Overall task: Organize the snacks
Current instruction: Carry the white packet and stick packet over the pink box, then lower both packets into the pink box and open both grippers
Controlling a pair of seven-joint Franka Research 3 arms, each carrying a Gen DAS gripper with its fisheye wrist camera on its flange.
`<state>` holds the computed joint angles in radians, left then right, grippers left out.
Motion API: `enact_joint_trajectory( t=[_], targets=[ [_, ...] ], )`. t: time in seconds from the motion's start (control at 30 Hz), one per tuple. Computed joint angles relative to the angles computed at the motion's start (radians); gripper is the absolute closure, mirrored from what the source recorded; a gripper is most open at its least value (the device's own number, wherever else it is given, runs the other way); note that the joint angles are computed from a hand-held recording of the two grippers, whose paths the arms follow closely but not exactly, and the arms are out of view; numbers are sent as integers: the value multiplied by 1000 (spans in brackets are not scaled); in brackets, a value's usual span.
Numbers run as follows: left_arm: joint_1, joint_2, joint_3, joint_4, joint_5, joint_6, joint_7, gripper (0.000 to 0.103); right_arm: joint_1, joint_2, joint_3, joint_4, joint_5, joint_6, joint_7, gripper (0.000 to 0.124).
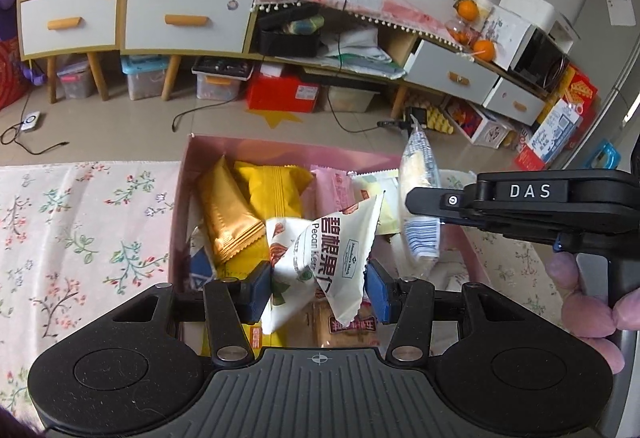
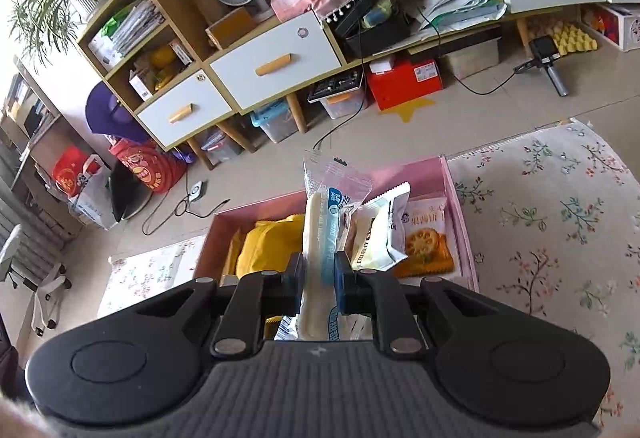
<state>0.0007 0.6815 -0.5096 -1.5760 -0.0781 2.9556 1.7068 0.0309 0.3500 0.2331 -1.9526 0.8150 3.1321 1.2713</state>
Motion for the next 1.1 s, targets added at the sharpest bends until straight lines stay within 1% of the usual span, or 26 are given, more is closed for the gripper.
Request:
enact_joint_trajectory(
  t=[0.07,0.17,0.23,0.3,0.37,0.47,0.5,0.57,0.6,0.67,0.7,0.77,0.9,0.97,1.07,1.1],
  targets=[
    [-4,15,-1,15,2,-2,3,56,-13,12,14,10,11,-3,-9,110],
    [-8,25,-2,23,11,-3,17,56,13,23,-18,18,-16,-15,21,110],
    [-8,29,-3,28,15,-6,25,55,12,28,-21,22,-25,-23,29,110],
    [-8,31,-4,26,19,2,33,53,23,29,-32,19,-37,-17,46,110],
    [-15,28,5,21,26,16,30,50,21,28,-29,14,-42,-7,52,108],
    [-30,24,23,12,37,42,3,36,12,21,-21,9,-41,-6,64,99],
    [-27,24,20,9,42,49,0,34,10,18,-19,5,-41,-3,65,96],
    [-8,24,-4,-1,48,52,6,30,5,9,-13,-3,-42,1,63,87],
    [-4,22,-8,-5,52,55,7,26,19,10,-29,-2,-55,1,77,86],
    [0,11,-10,-22,63,67,7,22,34,3,-47,-11,-77,5,95,78],
    [1,4,-11,-30,68,71,4,20,33,1,-48,-13,-83,7,98,77],
    [14,-8,-25,-49,73,74,7,18,32,-11,-46,-27,-90,9,107,69],
    [22,-43,-28,-94,81,84,-6,12,35,-33,-52,-51,-101,8,123,59],
    [27,-66,-29,-125,83,93,-15,11,52,-49,-69,-72,-118,14,141,50],
    [40,-103,-33,-177,87,116,-30,8,88,-74,-109,-103,-159,17,185,45],
    [38,-118,-26,-196,93,124,-38,7,97,-83,-120,-112,-172,15,201,44]
  ],
)
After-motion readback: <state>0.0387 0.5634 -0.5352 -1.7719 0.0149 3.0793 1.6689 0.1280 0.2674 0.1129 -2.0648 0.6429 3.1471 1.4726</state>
